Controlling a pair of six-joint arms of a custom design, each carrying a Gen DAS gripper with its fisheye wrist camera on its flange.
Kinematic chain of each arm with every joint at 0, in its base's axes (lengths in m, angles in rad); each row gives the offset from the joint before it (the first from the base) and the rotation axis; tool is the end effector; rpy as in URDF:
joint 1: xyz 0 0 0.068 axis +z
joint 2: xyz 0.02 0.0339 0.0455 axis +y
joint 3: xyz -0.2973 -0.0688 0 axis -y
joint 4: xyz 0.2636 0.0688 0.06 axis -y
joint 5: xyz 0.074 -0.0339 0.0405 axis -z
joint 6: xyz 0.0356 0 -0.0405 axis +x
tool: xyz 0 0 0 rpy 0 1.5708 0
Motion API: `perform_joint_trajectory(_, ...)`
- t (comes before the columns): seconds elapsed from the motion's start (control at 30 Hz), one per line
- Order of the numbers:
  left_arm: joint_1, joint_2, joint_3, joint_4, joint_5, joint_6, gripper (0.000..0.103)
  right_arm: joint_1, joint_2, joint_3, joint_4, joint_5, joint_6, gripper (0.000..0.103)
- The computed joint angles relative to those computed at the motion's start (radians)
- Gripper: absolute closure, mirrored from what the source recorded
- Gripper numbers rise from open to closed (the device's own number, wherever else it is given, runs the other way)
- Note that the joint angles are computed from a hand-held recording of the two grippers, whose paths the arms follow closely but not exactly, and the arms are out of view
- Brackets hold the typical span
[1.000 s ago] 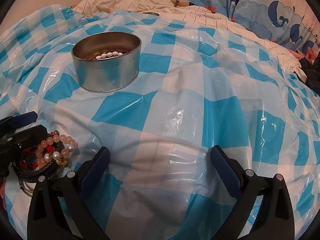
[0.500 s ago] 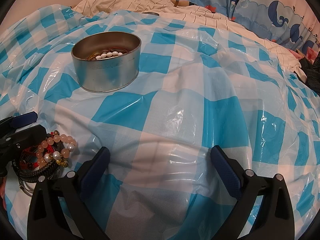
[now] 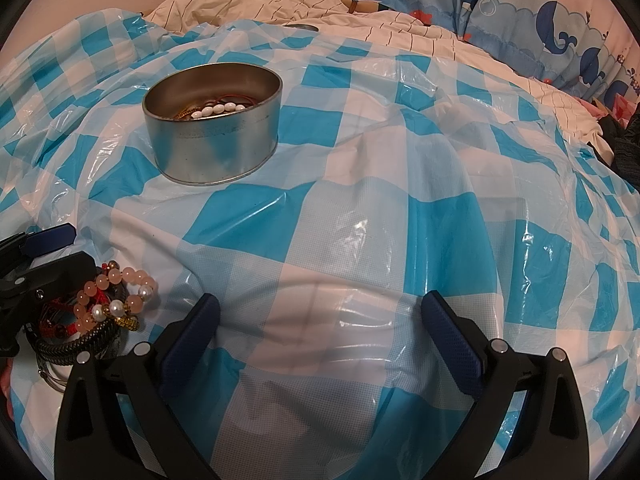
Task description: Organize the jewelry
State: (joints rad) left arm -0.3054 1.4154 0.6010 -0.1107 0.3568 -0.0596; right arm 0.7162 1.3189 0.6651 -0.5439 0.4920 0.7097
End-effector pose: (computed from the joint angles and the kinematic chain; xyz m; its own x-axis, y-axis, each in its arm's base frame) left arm 0.2472 -0.0910 0.1709 -0.7891 0.1903 -0.5841 0.4360 0.8433 -0.3143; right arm 0.1846 0.1383 0.1906 -0.8252 0.0431 -0.5631 0.1173 0.9884 -0.0962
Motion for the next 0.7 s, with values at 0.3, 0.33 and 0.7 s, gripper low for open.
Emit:
perform_joint_trajectory(0.3, -0.014, -0.004, 0.000, -0.004, -0.014, -0.002, 0.011, 0.000, 0.000, 0.000, 0.000, 0.000, 0.000, 0.007)
perform_joint_trajectory(0.33, -0.015, -0.006, -0.002, -0.004, -0.016, -0.001, 0.011, 0.000, 0.000, 0.000, 0.000, 0.000, -0.001, 0.007)
perform_joint_trajectory(0.7, -0.019, -0.005, -0.002, -0.001, -0.012, -0.005, 0.010, 0.000, 0.001, 0.000, 0.001, 0.000, 0.000, 0.007)
